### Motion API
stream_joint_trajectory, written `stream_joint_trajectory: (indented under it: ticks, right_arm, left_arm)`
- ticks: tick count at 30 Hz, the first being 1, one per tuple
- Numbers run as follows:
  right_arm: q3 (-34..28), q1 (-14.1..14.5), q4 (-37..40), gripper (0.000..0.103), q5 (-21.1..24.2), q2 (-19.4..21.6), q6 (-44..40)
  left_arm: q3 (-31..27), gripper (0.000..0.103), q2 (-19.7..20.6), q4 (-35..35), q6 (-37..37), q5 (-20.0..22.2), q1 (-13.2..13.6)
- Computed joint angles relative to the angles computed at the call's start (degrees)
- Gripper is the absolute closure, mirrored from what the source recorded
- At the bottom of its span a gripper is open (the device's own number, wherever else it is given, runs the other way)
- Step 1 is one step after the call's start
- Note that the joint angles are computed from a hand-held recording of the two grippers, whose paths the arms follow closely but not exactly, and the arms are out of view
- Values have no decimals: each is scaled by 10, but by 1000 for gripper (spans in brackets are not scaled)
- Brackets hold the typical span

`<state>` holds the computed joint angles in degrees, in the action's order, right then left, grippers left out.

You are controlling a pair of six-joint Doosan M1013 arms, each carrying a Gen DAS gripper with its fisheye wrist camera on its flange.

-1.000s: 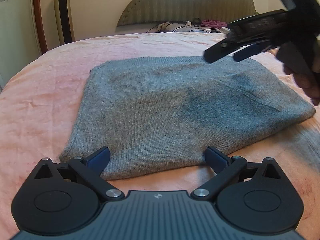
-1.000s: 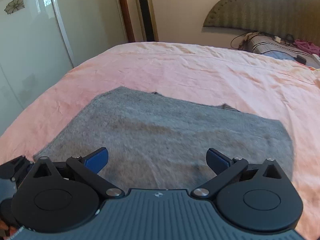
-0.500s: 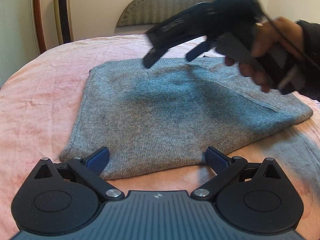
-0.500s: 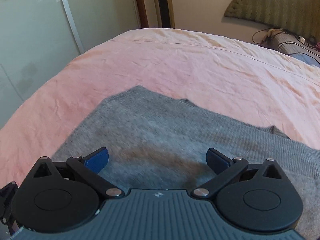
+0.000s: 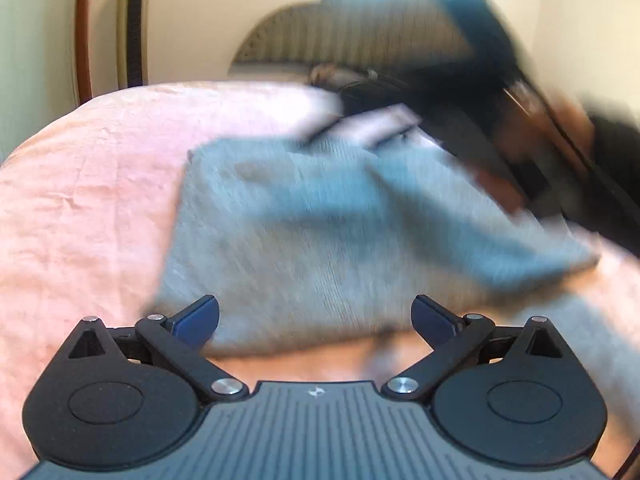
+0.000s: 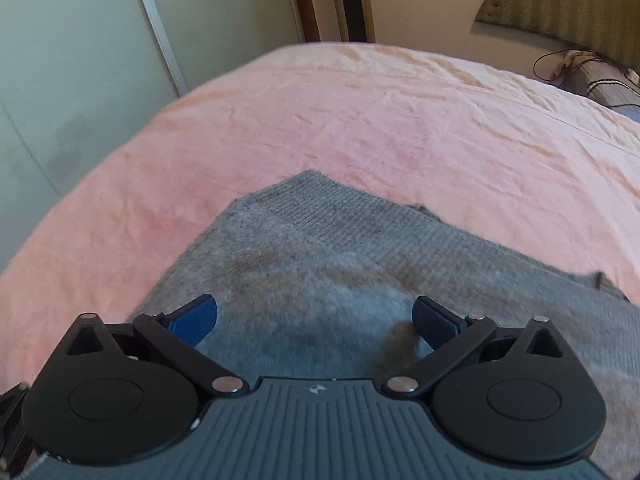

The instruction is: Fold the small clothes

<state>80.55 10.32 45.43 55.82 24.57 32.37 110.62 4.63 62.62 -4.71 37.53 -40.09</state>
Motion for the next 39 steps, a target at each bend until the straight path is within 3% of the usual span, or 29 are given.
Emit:
stream_joint_trajectory:
  ticks: [3, 6, 10, 12, 14, 16, 17, 18, 20, 21, 22, 25, 26, 29, 31, 32, 34, 35, 36, 37, 38, 39]
  right_arm:
    - [23, -44, 23, 0, -51, -20, -2]
    - [6, -78, 8, 0, -109, -9, 82]
    - [-38, -102, -3, 3, -139, 24, 161]
    - [-68, -100, -50, 6, -133, 45, 201]
    - [-98, -95, -93, 10, -113, 68, 229]
    - [-125, -89, -122, 24, -71, 91, 234]
    - [-136, -85, -139, 32, -49, 100, 235]
    - [-132, -82, -141, 42, -57, 100, 217]
    - [-130, -80, -123, 65, -57, 99, 183]
    - [-136, -81, -110, 88, -47, 103, 185]
    - [-134, -83, -89, 87, -50, 101, 175]
    - [-114, -91, 10, 87, -73, 90, 110]
    - [-111, -92, 25, 87, -83, 89, 103]
    - [-132, -87, -44, 87, -73, 109, 179]
    - [-118, -87, -40, 82, -77, 103, 172]
    - [-111, -86, -42, 76, -82, 97, 175]
    - [-93, -86, -35, 30, -102, 81, 174]
    - [-70, -86, -13, 25, -135, 64, 149]
    - [-49, -85, 17, 25, -162, 49, 114]
    - [-31, -85, 54, 25, -169, 35, 75]
    - [-25, -85, 70, 25, -152, 30, 50]
    - [-23, -81, 68, 22, -135, 27, 35]
  left_arm:
    - [-4, 0, -8, 51, -34, 9, 29]
    - [-39, 0, 15, 43, -5, 28, 76]
    - [-96, 0, 56, -110, 94, -43, 157]
    - [-126, 0, 79, -183, 154, -51, 178]
    - [-150, 0, 101, -209, 188, -45, 183]
    - [-169, 4, 119, -240, 230, -39, 189]
    - [-180, 13, 129, -263, 256, -31, 191]
    - [-186, 45, 138, -263, 259, -23, 189]
    - [-198, 77, 149, -231, 263, 5, 181]
    - [-198, 89, 149, -232, 266, -1, 181]
    - [-198, 98, 148, -231, 259, 0, 180]
    - [-195, 98, 144, -155, 198, 36, 168]
    - [-194, 98, 143, -160, 203, 46, 170]
    - [-181, 99, 140, -151, 193, 51, 170]
    - [-184, 97, 139, -151, 206, 65, 163]
    - [-189, 96, 140, -143, 208, 80, 157]
    - [-190, 94, 134, -106, 189, 95, 142]
    - [-183, 94, 127, -79, 164, 88, 134]
    - [-176, 91, 120, -52, 137, 68, 128]
    - [-172, 79, 117, -37, 124, 43, 124]
    - [-173, 69, 117, -39, 129, 22, 121]
    - [-179, 46, 121, -56, 146, 10, 119]
